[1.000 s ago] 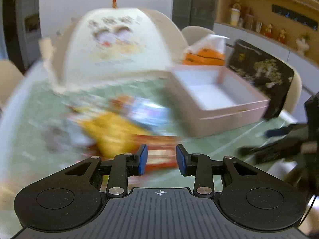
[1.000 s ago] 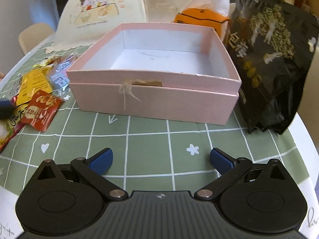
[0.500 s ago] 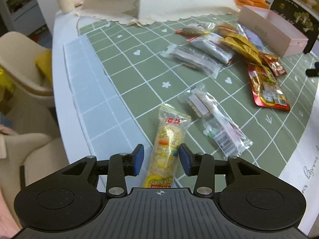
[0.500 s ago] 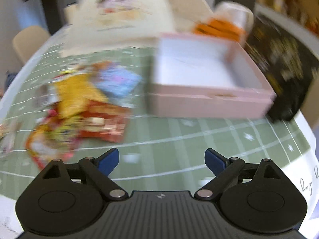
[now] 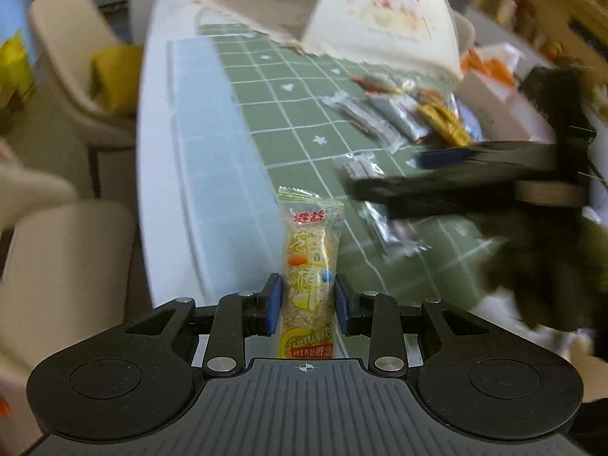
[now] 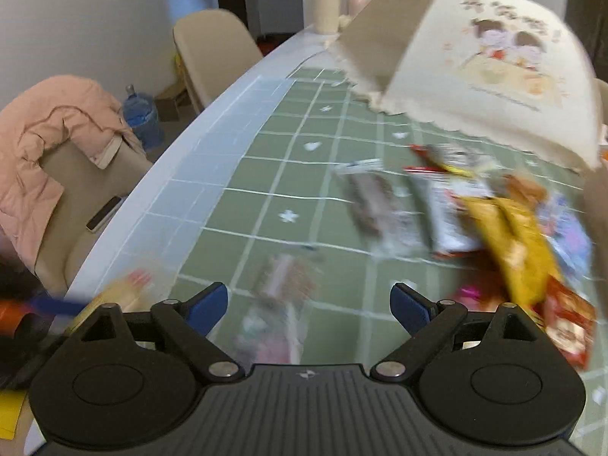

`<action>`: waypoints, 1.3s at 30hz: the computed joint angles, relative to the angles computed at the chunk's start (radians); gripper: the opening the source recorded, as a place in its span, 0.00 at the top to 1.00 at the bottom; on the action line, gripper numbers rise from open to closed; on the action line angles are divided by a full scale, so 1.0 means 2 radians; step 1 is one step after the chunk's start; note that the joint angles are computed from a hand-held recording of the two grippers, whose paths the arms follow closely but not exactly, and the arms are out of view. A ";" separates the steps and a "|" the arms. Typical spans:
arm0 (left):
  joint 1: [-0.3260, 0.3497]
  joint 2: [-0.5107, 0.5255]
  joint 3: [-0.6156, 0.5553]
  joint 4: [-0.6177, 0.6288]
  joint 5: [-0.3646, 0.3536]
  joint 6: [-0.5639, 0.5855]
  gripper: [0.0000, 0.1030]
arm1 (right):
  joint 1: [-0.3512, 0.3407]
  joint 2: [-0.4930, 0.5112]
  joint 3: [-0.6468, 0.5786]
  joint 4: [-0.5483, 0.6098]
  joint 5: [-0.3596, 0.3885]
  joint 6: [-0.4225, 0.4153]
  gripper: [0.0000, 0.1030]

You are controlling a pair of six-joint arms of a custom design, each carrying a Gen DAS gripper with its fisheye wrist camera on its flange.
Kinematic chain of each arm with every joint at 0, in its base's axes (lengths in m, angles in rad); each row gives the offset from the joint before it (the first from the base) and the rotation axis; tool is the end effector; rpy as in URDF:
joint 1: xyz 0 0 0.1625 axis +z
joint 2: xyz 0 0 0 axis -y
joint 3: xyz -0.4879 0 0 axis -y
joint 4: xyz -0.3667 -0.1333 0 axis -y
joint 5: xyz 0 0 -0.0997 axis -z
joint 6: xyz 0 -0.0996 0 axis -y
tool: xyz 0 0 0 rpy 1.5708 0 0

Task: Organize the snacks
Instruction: 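Grasp the yellow snack bar with the left tool while the right tool grasps a clear snack packet, then carry both snacks over the pink box and open both tools to drop them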

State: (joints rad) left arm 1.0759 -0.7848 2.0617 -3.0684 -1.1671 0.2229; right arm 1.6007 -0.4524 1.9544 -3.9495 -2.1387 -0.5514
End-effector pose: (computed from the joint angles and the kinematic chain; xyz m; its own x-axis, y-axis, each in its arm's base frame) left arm -0.1184 -0.5824 0.0888 -0.7266 0.5420 -0.4222 0.6399 0.7576 -0.1288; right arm 0.0974 -0.5897 0.0329 -0.7183 -0.0044 0.6957 -0.4642 0.7479 -0.4745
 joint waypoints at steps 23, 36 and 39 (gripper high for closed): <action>-0.176 0.110 -0.001 -0.057 -0.115 -0.210 0.67 | -0.177 -0.243 0.291 -0.184 0.110 -0.116 0.63; -0.162 0.403 -0.509 0.116 -0.099 -0.243 0.66 | -0.315 -0.383 0.306 -0.147 0.248 -0.127 0.63; -0.156 0.423 -0.535 0.130 -0.079 -0.255 0.66 | -0.318 -0.392 0.296 -0.142 0.258 -0.127 0.63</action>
